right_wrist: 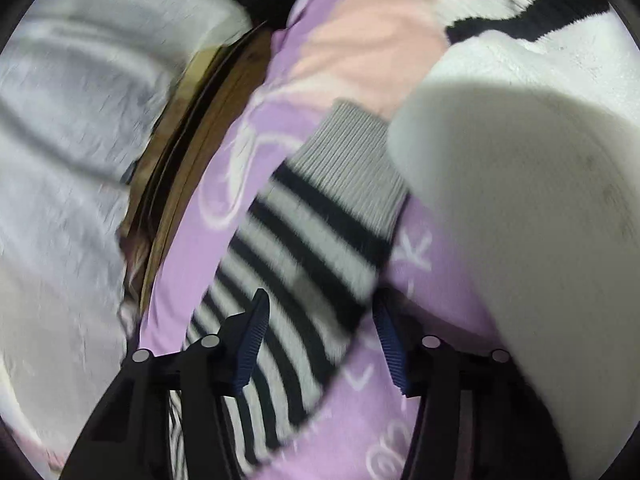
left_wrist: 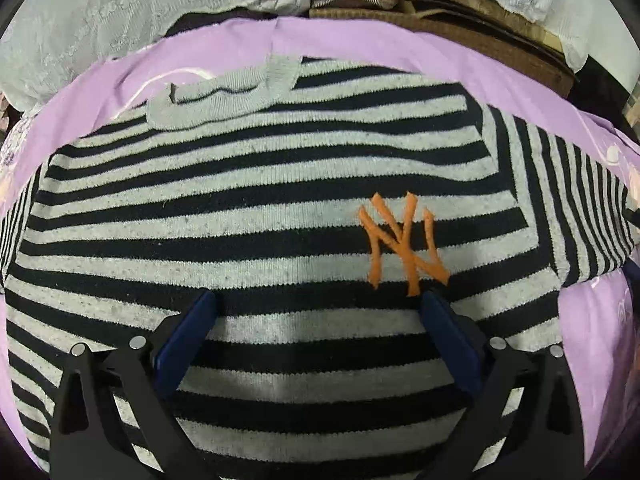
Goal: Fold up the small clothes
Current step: 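Grasp the grey sleeve cuff with the right gripper and lift it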
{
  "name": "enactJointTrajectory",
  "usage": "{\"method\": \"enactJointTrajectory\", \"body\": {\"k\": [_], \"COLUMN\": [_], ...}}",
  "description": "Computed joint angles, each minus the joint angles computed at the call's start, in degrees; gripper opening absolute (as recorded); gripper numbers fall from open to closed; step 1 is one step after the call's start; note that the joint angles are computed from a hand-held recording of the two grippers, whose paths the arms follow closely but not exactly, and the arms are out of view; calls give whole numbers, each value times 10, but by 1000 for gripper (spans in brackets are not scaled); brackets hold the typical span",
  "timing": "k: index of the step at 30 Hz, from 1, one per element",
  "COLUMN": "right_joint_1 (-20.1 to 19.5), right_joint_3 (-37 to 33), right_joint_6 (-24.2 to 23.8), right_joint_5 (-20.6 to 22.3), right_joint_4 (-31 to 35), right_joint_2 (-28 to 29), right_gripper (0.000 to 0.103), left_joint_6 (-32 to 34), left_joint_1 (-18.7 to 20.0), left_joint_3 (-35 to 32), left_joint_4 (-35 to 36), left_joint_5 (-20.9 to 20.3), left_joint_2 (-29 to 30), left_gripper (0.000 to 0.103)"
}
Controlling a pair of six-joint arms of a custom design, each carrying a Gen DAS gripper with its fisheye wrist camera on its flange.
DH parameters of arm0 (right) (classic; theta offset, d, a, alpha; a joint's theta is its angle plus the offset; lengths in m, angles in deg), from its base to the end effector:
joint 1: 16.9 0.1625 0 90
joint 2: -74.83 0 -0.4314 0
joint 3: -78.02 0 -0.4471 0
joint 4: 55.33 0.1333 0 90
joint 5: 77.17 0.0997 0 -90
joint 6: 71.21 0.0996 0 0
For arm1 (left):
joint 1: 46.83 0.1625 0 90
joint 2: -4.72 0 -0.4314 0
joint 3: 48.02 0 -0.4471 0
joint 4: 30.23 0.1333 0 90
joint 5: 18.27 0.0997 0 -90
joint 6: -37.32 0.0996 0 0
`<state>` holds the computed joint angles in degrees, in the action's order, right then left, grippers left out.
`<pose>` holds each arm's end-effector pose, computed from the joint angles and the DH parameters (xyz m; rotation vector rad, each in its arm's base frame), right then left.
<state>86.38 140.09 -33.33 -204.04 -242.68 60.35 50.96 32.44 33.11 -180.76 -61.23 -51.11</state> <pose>0.2656 -0.8050 -0.0351 -0.9336 -2.4211 1.4418 0.0598 -0.7921 0.3304 0.1690 2.2388 -0.6813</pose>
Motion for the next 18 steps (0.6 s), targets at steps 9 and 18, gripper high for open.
{"method": "enactJointTrajectory", "body": {"k": [9, 18], "right_joint_1": [9, 20], "right_joint_3": [-73, -38], "right_joint_6": [-69, -163], "right_joint_5": [-78, 6], "right_joint_4": [-44, -112], "right_joint_2": [57, 32], "right_gripper": [23, 7], "left_joint_6": [23, -1], "left_joint_1": [-1, -1], "left_joint_3": [17, -10], "left_joint_4": [-42, 20], "left_joint_5": [-3, -20], "left_joint_2": [-2, -1], "left_gripper": [99, 99]}}
